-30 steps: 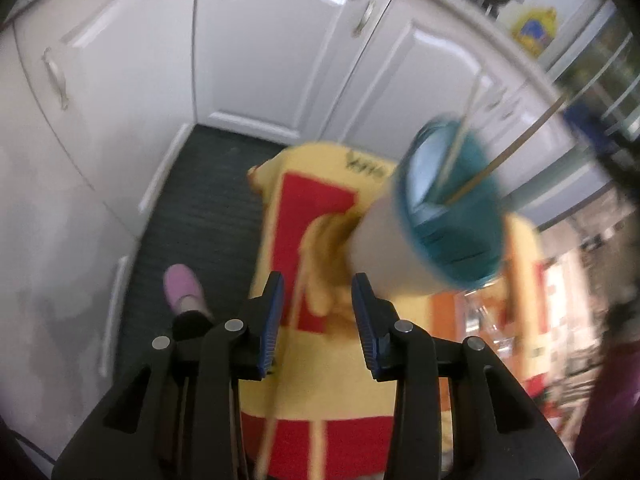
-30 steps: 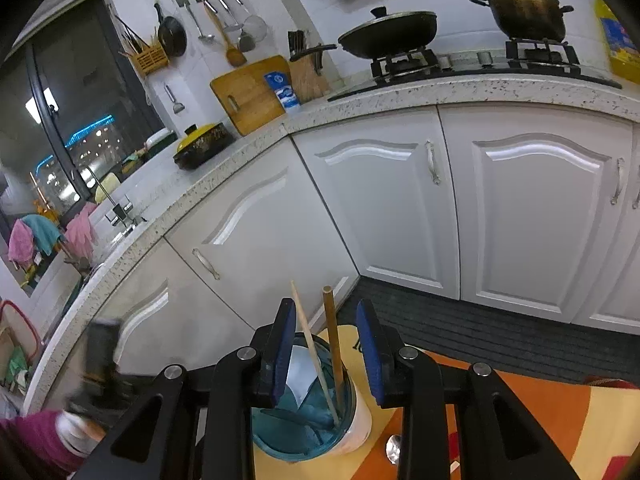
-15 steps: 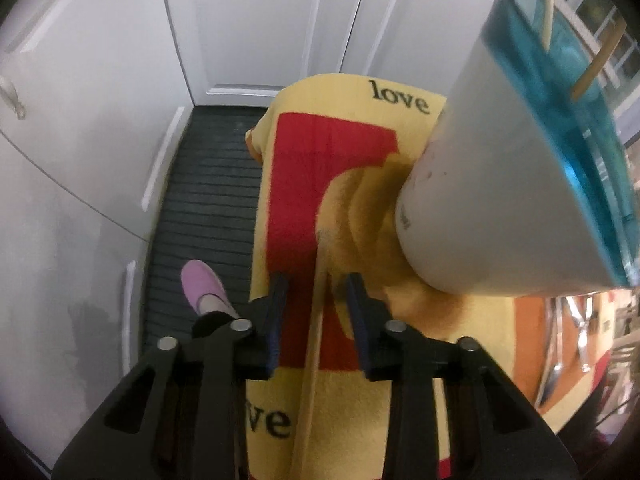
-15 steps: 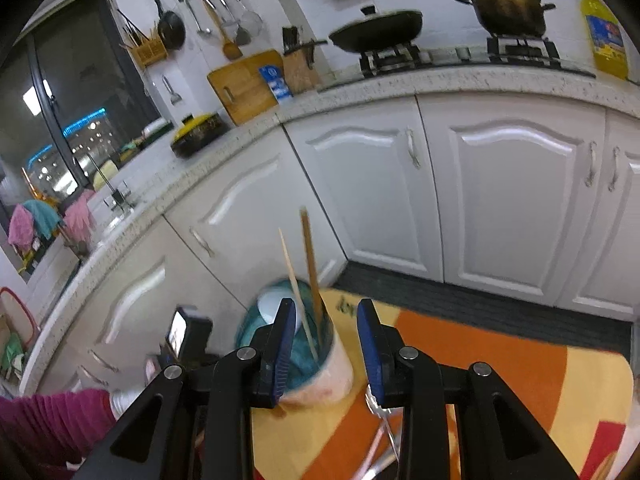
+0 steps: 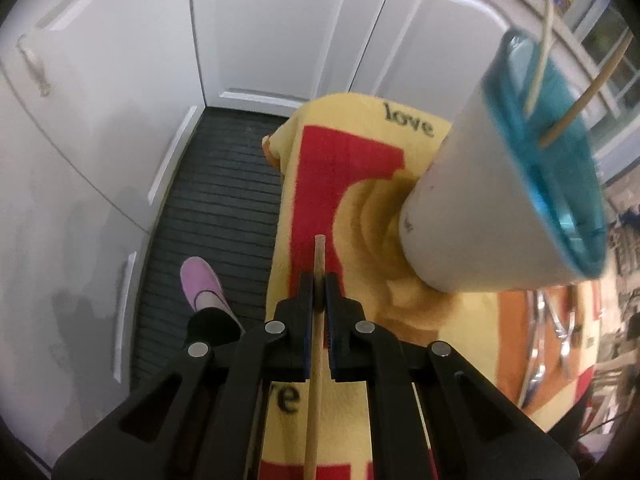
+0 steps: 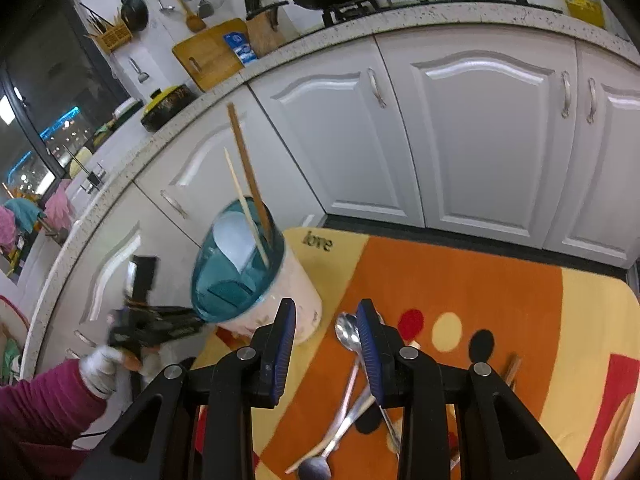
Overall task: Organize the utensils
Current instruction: 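Move the right tool down to the silver spoons and grasp one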
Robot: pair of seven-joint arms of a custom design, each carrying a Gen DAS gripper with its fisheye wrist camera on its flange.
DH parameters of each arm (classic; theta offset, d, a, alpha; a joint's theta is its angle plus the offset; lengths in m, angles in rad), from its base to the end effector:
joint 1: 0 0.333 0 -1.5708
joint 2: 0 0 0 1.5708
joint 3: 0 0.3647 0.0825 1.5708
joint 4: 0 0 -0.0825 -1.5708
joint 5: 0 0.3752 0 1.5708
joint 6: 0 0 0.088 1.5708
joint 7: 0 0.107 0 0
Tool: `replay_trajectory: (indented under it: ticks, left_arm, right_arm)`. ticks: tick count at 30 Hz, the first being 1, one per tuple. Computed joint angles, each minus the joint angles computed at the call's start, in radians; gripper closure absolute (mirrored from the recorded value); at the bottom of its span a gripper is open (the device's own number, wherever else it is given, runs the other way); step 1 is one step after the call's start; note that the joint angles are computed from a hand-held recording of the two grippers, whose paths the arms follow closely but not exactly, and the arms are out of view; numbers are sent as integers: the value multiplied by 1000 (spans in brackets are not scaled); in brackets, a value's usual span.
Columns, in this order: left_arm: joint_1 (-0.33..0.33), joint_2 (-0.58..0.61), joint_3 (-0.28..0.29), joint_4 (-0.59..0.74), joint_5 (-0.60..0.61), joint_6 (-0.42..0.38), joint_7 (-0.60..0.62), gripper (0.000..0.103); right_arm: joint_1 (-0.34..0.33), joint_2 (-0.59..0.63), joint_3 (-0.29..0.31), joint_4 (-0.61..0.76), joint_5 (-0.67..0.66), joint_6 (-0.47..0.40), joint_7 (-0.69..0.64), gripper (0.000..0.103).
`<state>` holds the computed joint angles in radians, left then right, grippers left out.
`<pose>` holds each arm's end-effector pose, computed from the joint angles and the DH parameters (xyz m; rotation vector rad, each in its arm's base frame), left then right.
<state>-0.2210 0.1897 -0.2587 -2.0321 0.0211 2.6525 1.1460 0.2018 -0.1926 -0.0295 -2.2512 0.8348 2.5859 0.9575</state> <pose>0.5557 -0.2798 0.4571 -2.0351 2.1527 -0.6381 0.5033 0.0729 0.5502 -1.8101 1.5159 -0.1035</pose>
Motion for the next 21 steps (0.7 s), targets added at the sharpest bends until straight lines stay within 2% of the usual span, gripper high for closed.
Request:
replay_trajectory:
  ticks: [7,12,21]
  left_arm:
    - [10,-76,-27,-62,-150,77,57,99]
    - [-5,-101,-37,-76,-262,105,122,99]
    - [-24,-80,-40,-77,-339,113,137,99]
  right_arm:
    - [-17,61,17,-24,-103,-26,51,73]
    - [-6,126,41,-18,-167,-16,45,79]
    - [-1,196,60,11,-336,4,103,83]
